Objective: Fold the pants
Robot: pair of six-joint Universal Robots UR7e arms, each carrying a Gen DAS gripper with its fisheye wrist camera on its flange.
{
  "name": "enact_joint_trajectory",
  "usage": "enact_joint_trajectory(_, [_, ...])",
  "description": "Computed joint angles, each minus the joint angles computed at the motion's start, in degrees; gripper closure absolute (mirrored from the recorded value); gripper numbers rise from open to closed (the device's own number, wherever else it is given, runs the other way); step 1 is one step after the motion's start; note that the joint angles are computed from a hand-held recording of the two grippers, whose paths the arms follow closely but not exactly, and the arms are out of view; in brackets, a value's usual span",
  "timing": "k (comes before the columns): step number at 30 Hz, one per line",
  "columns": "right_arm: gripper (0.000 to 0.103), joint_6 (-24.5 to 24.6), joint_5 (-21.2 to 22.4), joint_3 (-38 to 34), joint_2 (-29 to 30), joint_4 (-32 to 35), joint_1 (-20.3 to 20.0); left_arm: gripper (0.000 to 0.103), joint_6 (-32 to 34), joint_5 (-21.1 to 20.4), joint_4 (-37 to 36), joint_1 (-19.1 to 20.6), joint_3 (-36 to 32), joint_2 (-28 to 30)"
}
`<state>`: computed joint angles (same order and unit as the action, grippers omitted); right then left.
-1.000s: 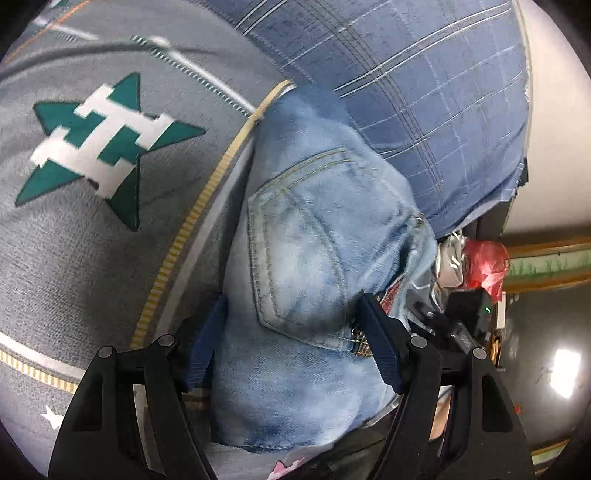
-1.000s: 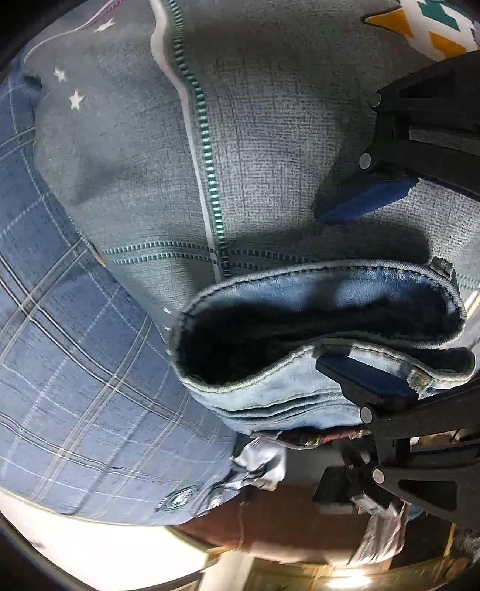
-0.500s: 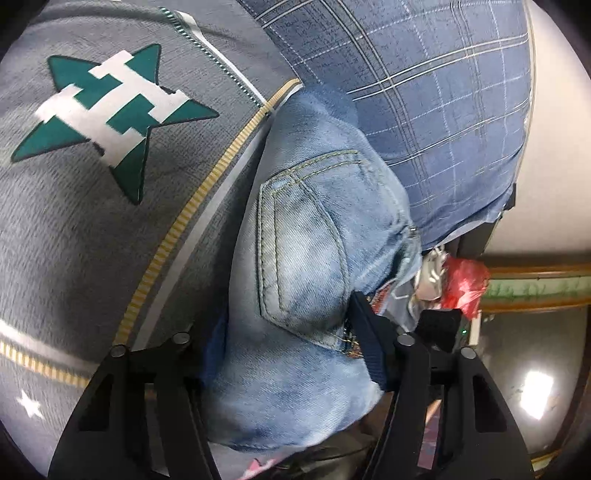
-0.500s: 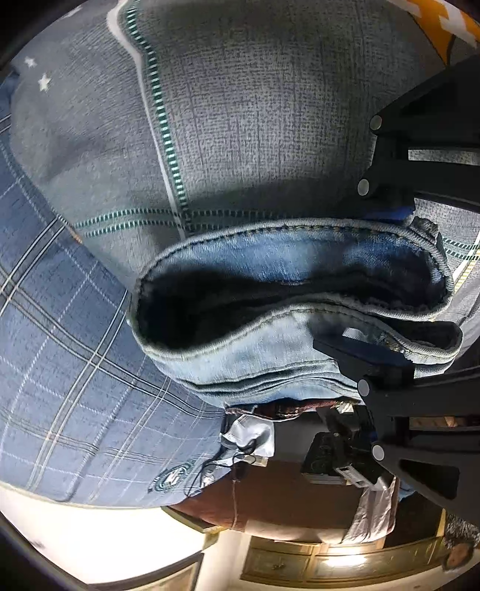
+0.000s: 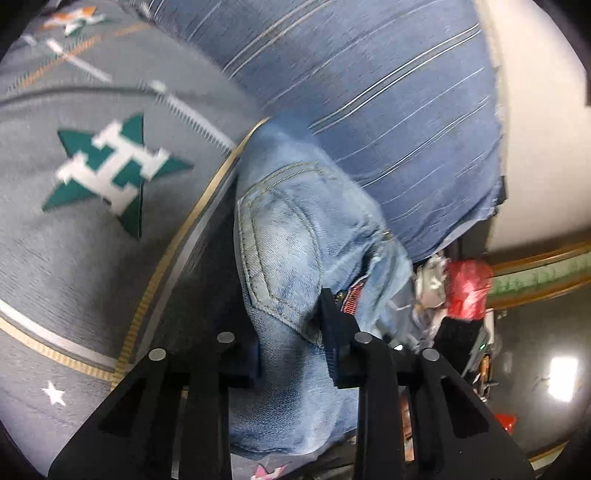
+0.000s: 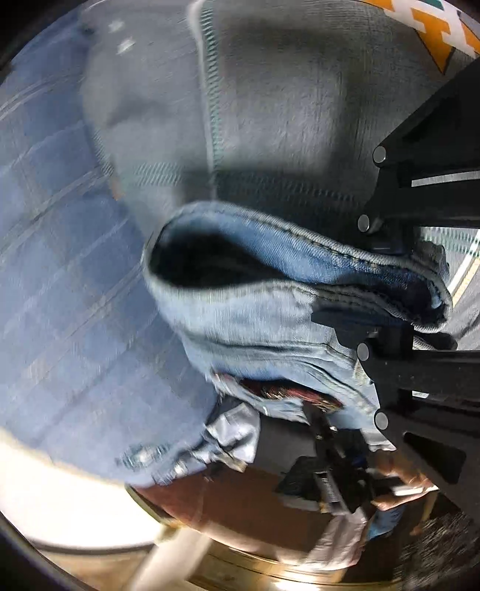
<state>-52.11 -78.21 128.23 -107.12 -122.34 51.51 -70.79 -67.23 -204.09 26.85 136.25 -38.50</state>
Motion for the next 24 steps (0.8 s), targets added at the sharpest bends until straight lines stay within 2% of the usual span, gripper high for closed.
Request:
enact_joint_trajectory(4, [0.082, -3.3, 2.6, 2.5, -2.8, 0.1, 0.2, 0.079, -0.4, 2.8, -2.0, -1.9, 2.5, -2.3])
enact_joint_trajectory(10, [0.082, -7.2, 6.1, 5.5, -5.9, 0.8, 0.4, 0.079, -2.1, 10.4, 0.8, -7.3, 5.6, -5.8])
enact_joint_trajectory(14, [0.082, -8.1, 7.8, 6.9, -5.7, -0.8, 1.7, 0.079, -3.4, 14.2, 4.3, -8.6, 5.9, -7.2])
enact_joint_trajectory(16, [0.082, -7.0, 6.9, 7.0, -4.1, -2.7, 2.8, 0.079, -4.9, 14.3, 7.3, -7.6, 5.4, -7.3])
enact_joint_trajectory(18, [0.082, -4.3, 4.6, 7.2, -1.6, -5.6, 4.2, 0.079, -7.0, 13.4, 13.3, -5.5, 4.0, -7.1])
enact_joint_trajectory(20, [0.082, -0.5, 0.2, 7.5, 1.4, -9.2, 5.6, 0.079, -10.9, 11.0, 22.6, -2.5, 1.7, -6.6])
enact_joint_trajectory(21, [0.082, 2.3, -3.6, 7.8, 3.6, -11.7, 6.4, 0.077, -11.8, 10.2, 25.2, -1.6, 1.0, -6.1])
enact_joint_trajectory(22, [0.082, 3.6, -5.5, 8.0, 4.7, -13.3, 6.7, 0.075, -12.9, 10.5, 25.4, -1.5, 1.1, -6.0])
enact_joint_trajectory(24, [0.08, 4.6, -5.4, 7.5, 5.1, -12.3, 6.4, 0.075, -12.7, 10.1, 22.6, -1.6, 2.0, -6.3])
